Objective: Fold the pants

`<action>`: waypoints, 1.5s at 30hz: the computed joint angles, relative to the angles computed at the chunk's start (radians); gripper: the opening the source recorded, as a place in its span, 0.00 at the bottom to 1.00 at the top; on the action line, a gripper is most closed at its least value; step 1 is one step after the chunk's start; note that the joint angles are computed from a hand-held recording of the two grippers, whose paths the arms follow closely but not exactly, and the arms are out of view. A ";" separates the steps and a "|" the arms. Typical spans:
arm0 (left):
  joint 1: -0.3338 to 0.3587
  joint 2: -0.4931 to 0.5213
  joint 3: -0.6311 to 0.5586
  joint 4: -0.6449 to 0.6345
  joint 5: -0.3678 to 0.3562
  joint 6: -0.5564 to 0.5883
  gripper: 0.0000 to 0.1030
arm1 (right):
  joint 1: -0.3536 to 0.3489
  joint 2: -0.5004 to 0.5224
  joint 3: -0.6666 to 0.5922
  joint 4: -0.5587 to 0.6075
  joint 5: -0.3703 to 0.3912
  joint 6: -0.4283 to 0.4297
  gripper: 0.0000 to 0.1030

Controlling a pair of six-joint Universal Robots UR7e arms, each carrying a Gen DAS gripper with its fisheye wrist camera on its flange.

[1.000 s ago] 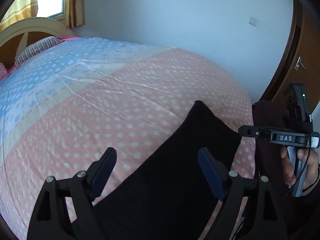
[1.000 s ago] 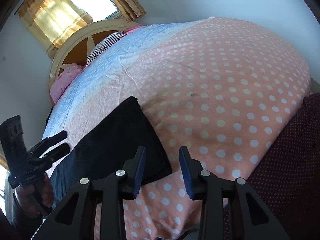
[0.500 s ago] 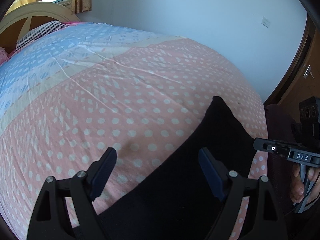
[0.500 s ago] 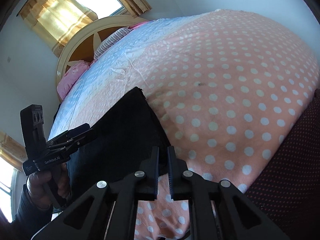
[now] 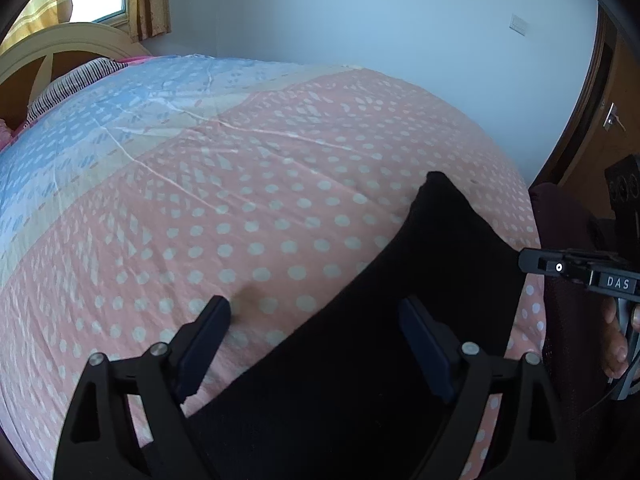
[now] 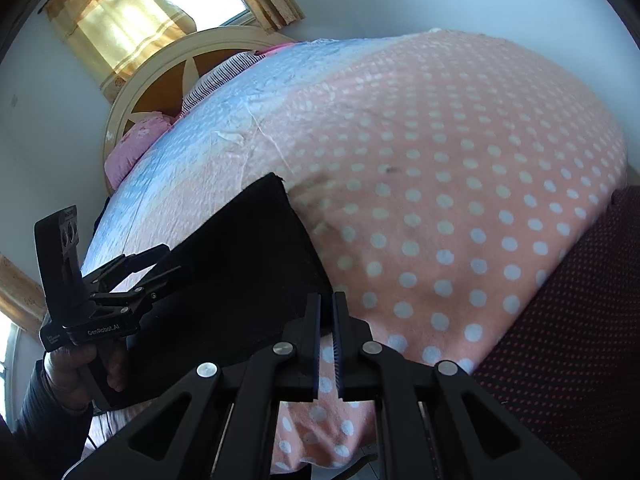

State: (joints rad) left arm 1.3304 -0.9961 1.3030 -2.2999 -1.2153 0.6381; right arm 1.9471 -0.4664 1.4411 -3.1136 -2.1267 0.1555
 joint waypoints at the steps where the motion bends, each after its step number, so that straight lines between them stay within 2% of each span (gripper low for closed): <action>1: 0.001 0.002 -0.003 0.003 0.006 -0.008 0.87 | 0.001 0.006 -0.002 -0.013 -0.014 -0.011 0.16; 2: 0.001 -0.003 -0.002 0.006 0.005 -0.017 0.87 | 0.006 0.010 -0.006 -0.025 -0.041 -0.019 0.26; 3: 0.001 -0.016 0.008 0.001 0.004 -0.022 0.87 | 0.008 0.010 -0.002 -0.043 -0.043 -0.027 0.47; 4: 0.000 -0.034 0.027 -0.014 0.000 -0.017 0.87 | 0.006 0.004 0.010 -0.082 -0.017 -0.037 0.50; 6: 0.003 -0.090 0.084 -0.055 -0.015 0.010 0.87 | -0.002 -0.007 0.028 -0.129 0.036 -0.048 0.50; 9: 0.015 -0.170 0.164 -0.085 -0.015 0.021 0.92 | -0.001 -0.001 -0.004 -0.084 0.045 -0.062 0.50; 11: 0.024 -0.206 0.203 -0.088 -0.001 -0.004 0.92 | -0.008 0.003 -0.024 -0.056 0.093 -0.051 0.50; 13: 0.044 -0.231 0.232 -0.084 -0.017 -0.018 0.92 | -0.025 0.007 -0.040 -0.029 0.159 -0.018 0.47; 16: 0.056 -0.244 0.286 -0.164 0.020 0.011 0.92 | -0.037 0.032 -0.090 0.044 0.164 0.024 0.45; 18: 0.043 -0.251 0.321 -0.218 0.064 0.053 0.92 | -0.038 0.041 -0.106 0.062 0.166 0.008 0.45; 20: 0.037 -0.263 0.341 -0.237 0.074 0.054 0.92 | -0.047 0.033 -0.106 0.081 0.193 0.019 0.43; 22: 0.042 -0.271 0.340 -0.234 0.060 0.020 0.92 | -0.050 0.013 -0.087 0.093 0.190 0.048 0.24; 26: 0.060 -0.318 0.349 -0.239 0.021 -0.038 0.92 | -0.047 0.014 -0.079 0.100 0.206 0.016 0.24; 30: 0.085 -0.355 0.356 -0.283 0.027 -0.066 0.92 | -0.086 0.007 -0.045 0.033 0.311 0.027 0.24; 32: 0.101 -0.363 0.347 -0.285 0.028 -0.099 0.92 | -0.088 -0.004 -0.034 0.038 0.338 0.014 0.24; 36: 0.132 -0.374 0.341 -0.291 0.026 -0.154 0.92 | -0.077 0.015 -0.054 0.042 0.304 -0.005 0.24; 38: 0.144 -0.372 0.339 -0.299 0.024 -0.160 0.92 | -0.083 0.018 -0.054 0.029 0.318 0.004 0.20; 40: 0.160 -0.369 0.327 -0.288 0.034 -0.168 0.92 | -0.078 0.015 -0.042 -0.001 0.307 -0.002 0.10; 43: 0.173 -0.374 0.322 -0.280 0.024 -0.186 0.92 | -0.049 0.017 -0.034 -0.039 0.290 -0.017 0.08; 45: 0.179 -0.386 0.326 -0.284 0.009 -0.184 0.92 | -0.012 0.027 -0.048 -0.058 0.268 -0.062 0.08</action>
State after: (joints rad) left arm 1.5098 -1.3825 1.6291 -2.5843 -1.2068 0.4546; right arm 1.9351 -0.4396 1.3930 -3.1719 -1.8588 0.0938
